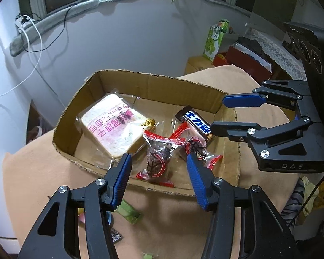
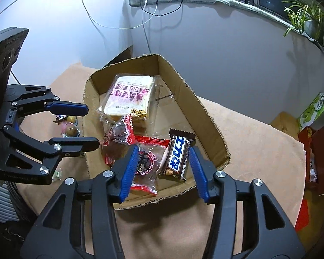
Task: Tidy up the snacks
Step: 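Carry both candies into the box and open both grippers, then grasp the Snickers bar with the left gripper while the right grasps the clear green-sweet packet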
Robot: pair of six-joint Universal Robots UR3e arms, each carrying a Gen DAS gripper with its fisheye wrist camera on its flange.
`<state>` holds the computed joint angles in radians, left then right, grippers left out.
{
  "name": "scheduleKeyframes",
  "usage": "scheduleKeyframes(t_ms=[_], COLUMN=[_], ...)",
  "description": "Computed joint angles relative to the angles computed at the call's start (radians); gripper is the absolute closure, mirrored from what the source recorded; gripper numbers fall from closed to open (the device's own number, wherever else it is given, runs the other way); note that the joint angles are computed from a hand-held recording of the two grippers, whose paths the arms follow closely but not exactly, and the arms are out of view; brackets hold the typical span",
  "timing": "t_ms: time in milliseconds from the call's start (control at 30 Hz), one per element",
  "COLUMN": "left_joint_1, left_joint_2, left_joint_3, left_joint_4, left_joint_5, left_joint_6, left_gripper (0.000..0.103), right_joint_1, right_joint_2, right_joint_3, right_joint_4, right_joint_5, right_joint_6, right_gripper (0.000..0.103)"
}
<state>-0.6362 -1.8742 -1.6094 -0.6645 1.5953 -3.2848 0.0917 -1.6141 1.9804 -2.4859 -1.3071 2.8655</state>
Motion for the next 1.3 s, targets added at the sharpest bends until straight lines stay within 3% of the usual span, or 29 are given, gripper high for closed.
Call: scheduleKeyframes(t_ms=[367, 800, 1300], left_joint_1=[0.017, 0.163, 0.407], left_joint_2=[0.139, 0.466, 0.726], left_joint_3=[-0.141, -0.497, -0.781], left_joint_4=[0.042, 0.078, 0.091], left_joint_5=[0.018, 0.002, -0.145], left_joint_6=[-0.014, -0.043, 0.015], left_gripper=[0.051, 0.051, 0.051], right_joint_1=[0.063, 0.233, 0.399], right_joint_2=[-0.072, -0.099, 0.068], right_joint_3=[0.017, 0.035, 0.007], right_joint_4=[0.018, 0.003, -0.098], right_joint_5=[-0.013, -0.03, -0.058], right_joint_6=[0.027, 0.087, 0.199], right_gripper=[0.051, 0.05, 0.049])
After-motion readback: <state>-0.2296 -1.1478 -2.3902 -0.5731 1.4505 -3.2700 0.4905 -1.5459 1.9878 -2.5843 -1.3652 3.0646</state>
